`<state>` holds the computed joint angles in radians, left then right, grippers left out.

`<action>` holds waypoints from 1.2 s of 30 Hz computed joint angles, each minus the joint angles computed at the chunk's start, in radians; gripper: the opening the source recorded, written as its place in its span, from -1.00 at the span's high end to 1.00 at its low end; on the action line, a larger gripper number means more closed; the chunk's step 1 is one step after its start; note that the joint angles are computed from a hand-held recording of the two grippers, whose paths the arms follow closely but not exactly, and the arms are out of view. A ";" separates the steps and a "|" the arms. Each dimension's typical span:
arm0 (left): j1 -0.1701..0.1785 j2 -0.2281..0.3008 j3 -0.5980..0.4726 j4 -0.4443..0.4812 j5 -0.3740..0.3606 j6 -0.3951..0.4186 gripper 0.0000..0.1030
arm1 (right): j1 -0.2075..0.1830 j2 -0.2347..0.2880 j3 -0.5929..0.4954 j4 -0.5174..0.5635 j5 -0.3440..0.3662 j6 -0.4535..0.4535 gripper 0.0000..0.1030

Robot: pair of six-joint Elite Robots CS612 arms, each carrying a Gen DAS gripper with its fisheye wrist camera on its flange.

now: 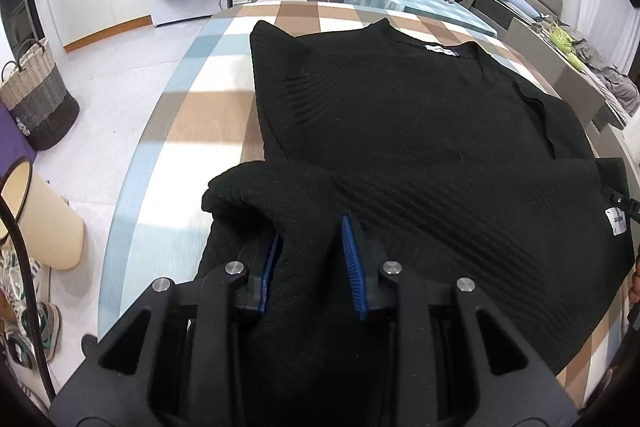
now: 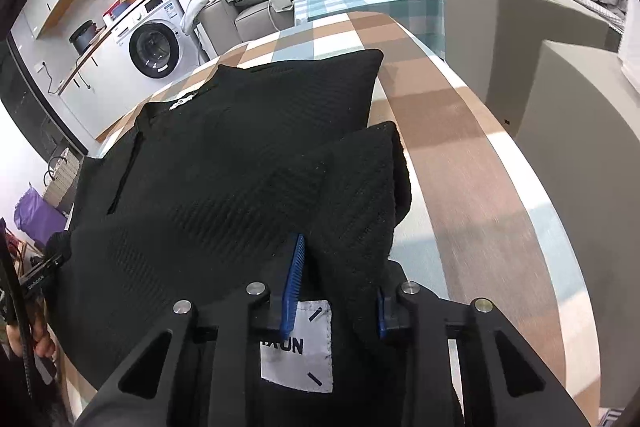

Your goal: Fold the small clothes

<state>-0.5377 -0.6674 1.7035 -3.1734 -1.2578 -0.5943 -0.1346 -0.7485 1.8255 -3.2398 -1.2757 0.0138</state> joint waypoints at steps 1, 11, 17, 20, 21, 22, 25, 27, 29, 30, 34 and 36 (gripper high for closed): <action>-0.007 -0.011 0.023 -0.007 -0.003 -0.012 0.49 | -0.005 -0.009 0.018 0.000 0.005 -0.008 0.46; -0.038 -0.068 0.150 -0.093 0.010 -0.127 0.25 | -0.060 -0.069 0.162 -0.106 0.087 0.003 0.14; -0.060 -0.104 0.222 -0.161 0.067 -0.146 0.09 | -0.099 -0.084 0.234 -0.261 0.168 0.032 -0.13; -0.064 -0.111 0.240 -0.166 0.070 -0.155 0.09 | -0.113 -0.082 0.260 -0.299 0.196 0.051 -0.13; -0.066 -0.113 0.245 -0.167 0.069 -0.159 0.09 | -0.114 -0.083 0.264 -0.296 0.200 0.048 -0.13; -0.067 -0.114 0.247 -0.162 0.068 -0.160 0.09 | -0.113 -0.082 0.264 -0.290 0.192 0.041 -0.13; -0.071 -0.116 0.261 -0.164 0.080 -0.169 0.09 | -0.108 -0.080 0.259 -0.279 0.166 0.032 -0.13; -0.076 -0.119 0.268 -0.160 0.089 -0.177 0.09 | -0.104 -0.077 0.258 -0.280 0.148 0.026 -0.13; -0.079 -0.123 0.276 -0.160 0.100 -0.187 0.09 | -0.100 -0.075 0.249 -0.267 0.140 0.021 -0.13; -0.080 -0.124 0.278 -0.160 0.103 -0.188 0.09 | -0.098 -0.074 0.247 -0.264 0.142 0.015 -0.13; -0.080 -0.126 0.288 -0.178 0.096 -0.191 0.09 | -0.092 -0.075 0.241 -0.262 0.140 0.002 -0.13; -0.080 -0.123 0.282 -0.173 0.100 -0.188 0.09 | -0.090 -0.075 0.241 -0.265 0.136 -0.006 -0.13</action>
<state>-0.6176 -0.7907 1.9856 -3.3464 -1.1580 -0.7818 -0.2250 -0.8231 2.0663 -3.5052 -1.1402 0.0073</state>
